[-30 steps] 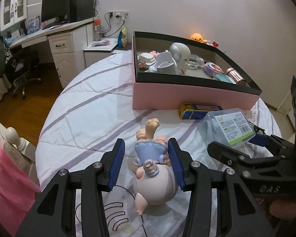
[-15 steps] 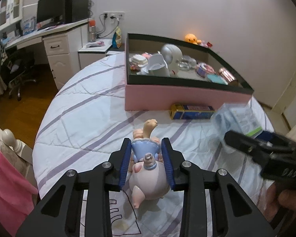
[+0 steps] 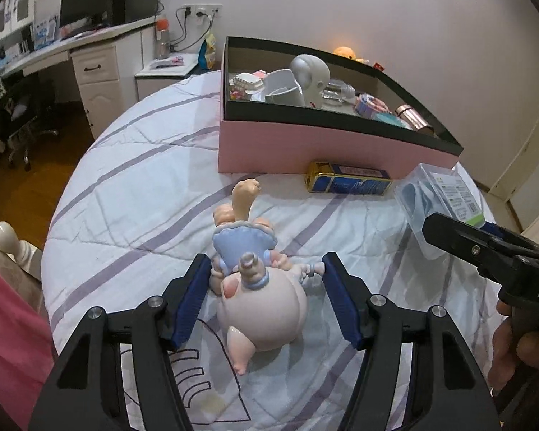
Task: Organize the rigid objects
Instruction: 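Lift the pink doll with the left tool while the right tool grasps the clear labelled box, then carry the pink doll and clear box into the pink box and open both tools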
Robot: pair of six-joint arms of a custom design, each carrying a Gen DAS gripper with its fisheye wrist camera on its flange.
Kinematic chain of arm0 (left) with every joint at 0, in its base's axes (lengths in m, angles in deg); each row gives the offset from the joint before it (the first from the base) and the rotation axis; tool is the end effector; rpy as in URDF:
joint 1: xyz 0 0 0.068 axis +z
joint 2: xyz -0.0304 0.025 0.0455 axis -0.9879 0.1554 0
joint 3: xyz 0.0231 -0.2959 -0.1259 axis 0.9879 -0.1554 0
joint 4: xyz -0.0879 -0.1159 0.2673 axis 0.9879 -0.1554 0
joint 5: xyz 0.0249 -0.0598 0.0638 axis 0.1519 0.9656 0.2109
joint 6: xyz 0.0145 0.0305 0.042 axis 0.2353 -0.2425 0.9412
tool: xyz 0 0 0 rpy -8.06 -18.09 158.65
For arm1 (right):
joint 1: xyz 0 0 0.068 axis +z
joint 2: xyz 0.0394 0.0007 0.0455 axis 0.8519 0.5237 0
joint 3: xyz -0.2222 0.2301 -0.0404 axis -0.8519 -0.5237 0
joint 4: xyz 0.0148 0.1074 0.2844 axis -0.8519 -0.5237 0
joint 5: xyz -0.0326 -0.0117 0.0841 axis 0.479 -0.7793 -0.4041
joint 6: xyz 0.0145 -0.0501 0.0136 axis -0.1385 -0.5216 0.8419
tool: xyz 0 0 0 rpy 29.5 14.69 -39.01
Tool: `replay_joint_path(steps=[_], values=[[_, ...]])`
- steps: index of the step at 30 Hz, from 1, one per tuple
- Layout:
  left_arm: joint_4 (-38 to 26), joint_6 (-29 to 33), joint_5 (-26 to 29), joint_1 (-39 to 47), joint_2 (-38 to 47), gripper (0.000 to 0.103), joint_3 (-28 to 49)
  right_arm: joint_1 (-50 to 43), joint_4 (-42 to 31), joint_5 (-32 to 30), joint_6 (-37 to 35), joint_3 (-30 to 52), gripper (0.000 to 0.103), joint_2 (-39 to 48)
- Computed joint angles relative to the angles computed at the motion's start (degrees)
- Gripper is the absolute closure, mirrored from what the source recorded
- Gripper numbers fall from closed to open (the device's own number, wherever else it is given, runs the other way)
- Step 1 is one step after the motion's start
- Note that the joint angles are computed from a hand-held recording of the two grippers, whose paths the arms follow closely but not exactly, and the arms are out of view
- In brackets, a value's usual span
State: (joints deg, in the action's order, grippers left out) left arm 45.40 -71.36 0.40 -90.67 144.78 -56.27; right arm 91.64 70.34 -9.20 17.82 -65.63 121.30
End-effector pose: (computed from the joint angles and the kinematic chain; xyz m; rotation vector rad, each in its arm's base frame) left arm 0.2658 -0.0549 0.0004 0.3949 2.4643 -0.3969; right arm 0.2270 0.1386 0.0253 0.2130 2.4255 0.2720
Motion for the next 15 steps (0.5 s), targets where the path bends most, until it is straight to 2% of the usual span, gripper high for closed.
replay_joint_path(steps=[15], values=[[-3.5,0.9,0.7,-0.4,-8.5,0.042,-0.3,-1.4,-1.3,1.1,-2.7,-2.4,0.008,-7.9]])
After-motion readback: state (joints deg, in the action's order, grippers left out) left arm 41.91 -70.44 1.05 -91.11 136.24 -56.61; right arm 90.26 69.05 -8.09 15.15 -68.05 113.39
